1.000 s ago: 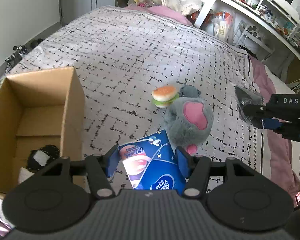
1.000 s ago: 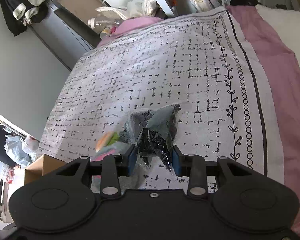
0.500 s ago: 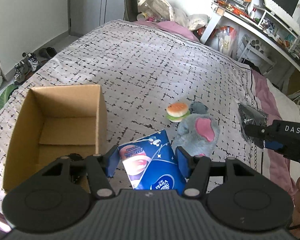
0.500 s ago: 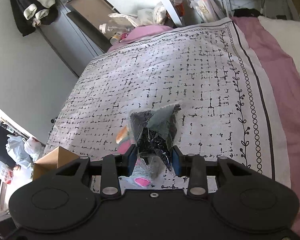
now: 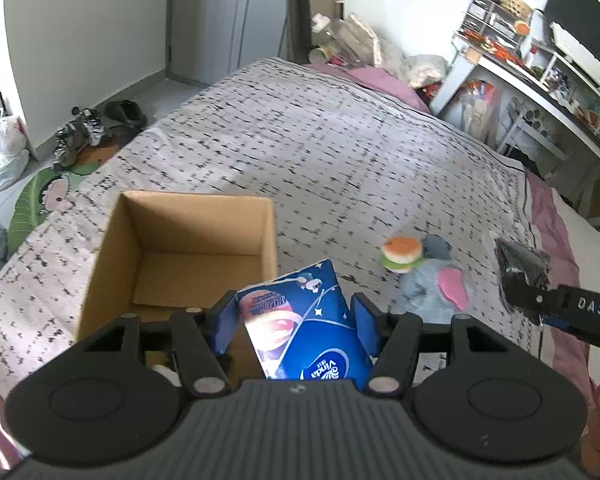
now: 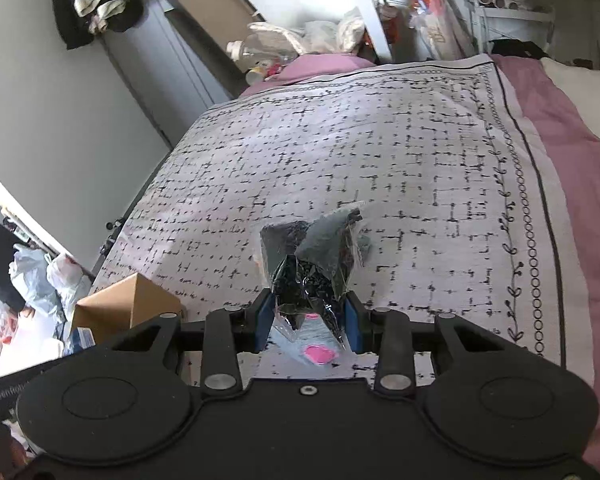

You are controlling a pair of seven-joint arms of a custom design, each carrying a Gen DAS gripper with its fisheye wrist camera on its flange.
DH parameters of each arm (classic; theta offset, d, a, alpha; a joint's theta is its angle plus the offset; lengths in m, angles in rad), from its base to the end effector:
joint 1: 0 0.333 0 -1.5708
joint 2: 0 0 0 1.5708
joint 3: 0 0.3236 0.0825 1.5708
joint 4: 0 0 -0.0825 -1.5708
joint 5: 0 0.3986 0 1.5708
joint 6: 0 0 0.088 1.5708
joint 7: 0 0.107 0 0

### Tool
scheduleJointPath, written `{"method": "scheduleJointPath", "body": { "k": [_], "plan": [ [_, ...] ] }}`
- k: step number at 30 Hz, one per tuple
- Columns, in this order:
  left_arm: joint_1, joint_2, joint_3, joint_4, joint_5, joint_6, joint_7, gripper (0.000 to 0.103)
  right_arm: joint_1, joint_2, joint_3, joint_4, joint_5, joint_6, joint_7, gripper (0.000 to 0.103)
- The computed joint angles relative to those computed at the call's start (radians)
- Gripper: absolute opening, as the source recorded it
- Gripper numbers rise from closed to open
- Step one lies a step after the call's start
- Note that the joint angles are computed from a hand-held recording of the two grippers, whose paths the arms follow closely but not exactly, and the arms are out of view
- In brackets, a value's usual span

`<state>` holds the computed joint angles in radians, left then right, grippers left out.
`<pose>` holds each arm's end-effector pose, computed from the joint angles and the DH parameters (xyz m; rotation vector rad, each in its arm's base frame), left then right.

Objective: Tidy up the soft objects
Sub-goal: 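Carry the tissue pack and black bag into the box and release both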

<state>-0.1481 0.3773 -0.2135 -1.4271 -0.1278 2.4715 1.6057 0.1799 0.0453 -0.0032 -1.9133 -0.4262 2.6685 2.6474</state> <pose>0.6988 -0.2329 0.5668 -1.6500 2.1957 -0.9327 0.6207 0.1233 0.5519 -1.1532 2.1605 -0.5481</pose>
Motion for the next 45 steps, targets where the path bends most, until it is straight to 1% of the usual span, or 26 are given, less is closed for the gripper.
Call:
{"method": "scheduleJointPath", "body": {
  "k": [14,24,29,31,35,45],
  "plan": [
    [0.036,0.066,0.031,0.081,0.029,-0.009,-0.031,0.059,0.042,0.062,0.003,0.083,-0.008,-0.043,-0.020,0.036],
    [0.058,0.097,0.041,0.103,0.046,-0.035,-0.037,0.060,0.096,0.136,0.009,0.177,0.023,-0.057,-0.046,0.036],
    [0.079,0.104,0.034,0.106,0.029,-0.062,-0.013,0.060,0.129,0.173,0.008,0.228,0.042,-0.063,-0.058,0.036],
    [0.089,0.113,0.029,0.123,0.015,-0.089,0.000,0.063,0.136,0.183,0.011,0.241,0.065,-0.054,-0.076,0.036],
    [0.104,0.116,0.029,0.132,-0.011,-0.107,-0.004,0.064,0.159,0.206,0.010,0.279,0.080,-0.062,-0.094,0.036],
    [0.137,0.082,0.015,0.095,-0.083,-0.110,0.056,0.065,0.211,0.269,0.013,0.366,0.115,-0.097,-0.124,0.036]
  ]
}}
